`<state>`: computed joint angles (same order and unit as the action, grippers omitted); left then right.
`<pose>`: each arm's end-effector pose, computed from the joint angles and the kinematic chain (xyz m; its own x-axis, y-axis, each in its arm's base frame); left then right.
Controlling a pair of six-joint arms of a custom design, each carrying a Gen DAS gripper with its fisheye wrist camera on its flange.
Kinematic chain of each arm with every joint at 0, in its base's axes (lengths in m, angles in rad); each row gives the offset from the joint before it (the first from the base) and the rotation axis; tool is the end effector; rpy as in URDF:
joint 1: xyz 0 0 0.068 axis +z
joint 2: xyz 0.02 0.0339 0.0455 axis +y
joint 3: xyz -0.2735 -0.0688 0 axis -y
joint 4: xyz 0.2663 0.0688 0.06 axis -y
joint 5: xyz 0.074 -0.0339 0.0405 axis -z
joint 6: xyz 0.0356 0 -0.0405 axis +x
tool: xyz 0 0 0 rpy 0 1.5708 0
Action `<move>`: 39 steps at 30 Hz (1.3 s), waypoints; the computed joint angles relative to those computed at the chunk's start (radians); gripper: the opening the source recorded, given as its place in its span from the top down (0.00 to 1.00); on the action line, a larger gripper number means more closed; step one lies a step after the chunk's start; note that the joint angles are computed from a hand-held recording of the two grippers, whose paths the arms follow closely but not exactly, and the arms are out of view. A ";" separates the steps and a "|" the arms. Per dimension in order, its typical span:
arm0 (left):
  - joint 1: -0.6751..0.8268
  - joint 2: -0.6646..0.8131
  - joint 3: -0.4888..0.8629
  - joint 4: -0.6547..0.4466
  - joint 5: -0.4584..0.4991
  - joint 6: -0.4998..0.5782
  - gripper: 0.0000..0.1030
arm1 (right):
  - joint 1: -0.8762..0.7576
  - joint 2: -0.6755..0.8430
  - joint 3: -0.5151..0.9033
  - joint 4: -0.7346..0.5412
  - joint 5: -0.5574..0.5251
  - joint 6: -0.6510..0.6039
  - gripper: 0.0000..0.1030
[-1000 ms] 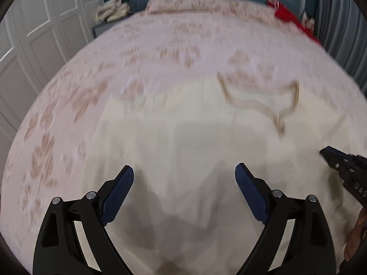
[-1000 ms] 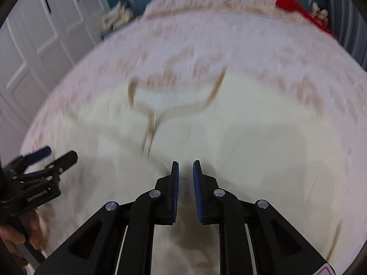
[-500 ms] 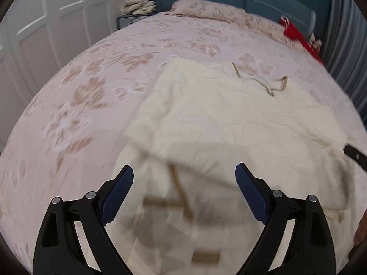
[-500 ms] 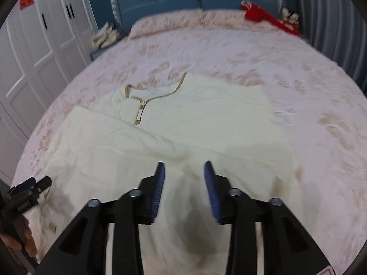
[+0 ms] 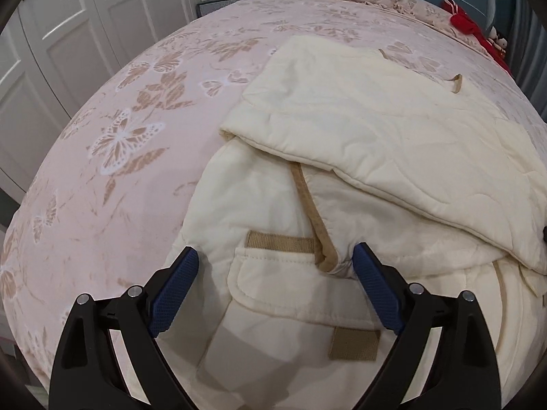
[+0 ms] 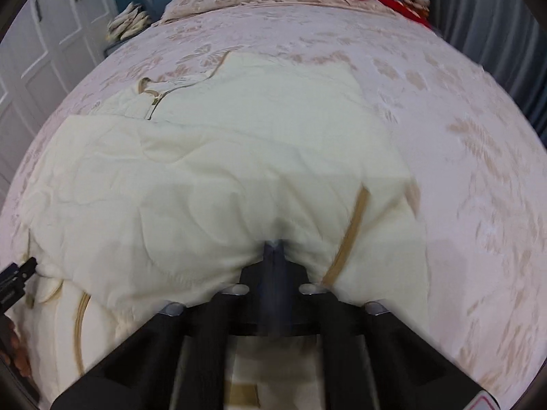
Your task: Fold large clothes
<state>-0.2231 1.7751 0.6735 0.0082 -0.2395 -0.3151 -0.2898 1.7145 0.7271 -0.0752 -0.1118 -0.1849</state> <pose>0.2938 -0.0580 0.0745 -0.8572 -0.1142 -0.5021 -0.1651 0.9846 0.0579 0.2974 -0.0845 0.0994 -0.8656 0.0675 -0.4962 0.0741 0.9972 0.0063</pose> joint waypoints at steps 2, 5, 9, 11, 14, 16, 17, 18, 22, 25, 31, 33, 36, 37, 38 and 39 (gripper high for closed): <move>0.008 0.014 0.002 0.014 0.000 0.012 0.12 | 0.018 -0.013 -0.005 0.037 0.043 -0.014 1.00; 0.013 0.034 0.000 0.044 -0.008 0.026 0.08 | 0.015 0.078 0.058 0.028 0.058 -0.019 1.00; 0.035 0.009 -0.011 0.038 0.022 0.024 0.07 | -0.012 0.080 0.095 -0.031 0.016 -0.017 0.99; 0.054 -0.071 -0.052 0.025 0.030 0.042 0.08 | -0.058 -0.008 0.066 -0.078 -0.039 -0.018 0.98; 0.141 -0.263 -0.157 -0.010 0.117 0.127 0.08 | -0.163 -0.179 -0.006 -0.167 -0.131 -0.087 0.82; 0.241 -0.394 -0.215 -0.083 0.227 0.182 0.08 | -0.294 -0.299 -0.057 -0.270 -0.227 -0.195 0.55; 0.319 -0.460 -0.242 -0.142 0.311 0.220 0.08 | -0.369 -0.347 -0.077 -0.326 -0.265 -0.259 0.44; 0.383 -0.497 -0.259 -0.180 0.377 0.249 0.08 | -0.474 -0.382 -0.093 -0.404 -0.313 -0.355 0.41; 0.686 -0.537 -0.327 -0.325 0.658 0.374 0.07 | -0.761 -0.342 -0.106 -0.580 -0.353 -0.607 0.40; 0.760 -0.503 -0.384 -0.303 0.694 0.402 0.07 | -0.894 -0.256 -0.107 -0.608 -0.364 -0.672 0.40; 0.636 -0.597 -0.450 -0.268 0.687 0.299 0.28 | -0.913 -0.128 -0.133 -0.576 -0.392 -0.624 0.43; 0.552 -0.606 -0.438 -0.297 0.648 0.257 0.50 | -0.915 -0.150 -0.149 -0.587 -0.408 -0.620 0.77; 0.555 -0.692 -0.423 -0.398 0.652 0.295 0.85 | -0.940 -0.225 -0.148 -0.681 -0.444 -0.665 0.92; 0.591 -0.746 -0.416 -0.462 0.688 0.333 0.89 | -0.953 -0.250 -0.137 -0.726 -0.455 -0.701 0.93; 0.629 -0.806 -0.405 -0.537 0.715 0.377 0.90 | -0.974 -0.283 -0.121 -0.787 -0.461 -0.752 0.94; 0.652 -0.846 -0.396 -0.590 0.730 0.410 0.91 | -0.994 -0.305 -0.101 -0.844 -0.460 -0.806 0.94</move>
<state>0.4290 0.9289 0.2779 -0.5823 0.4906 0.0950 -1.2838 1.4097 0.6265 -0.9192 -0.5719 -0.9907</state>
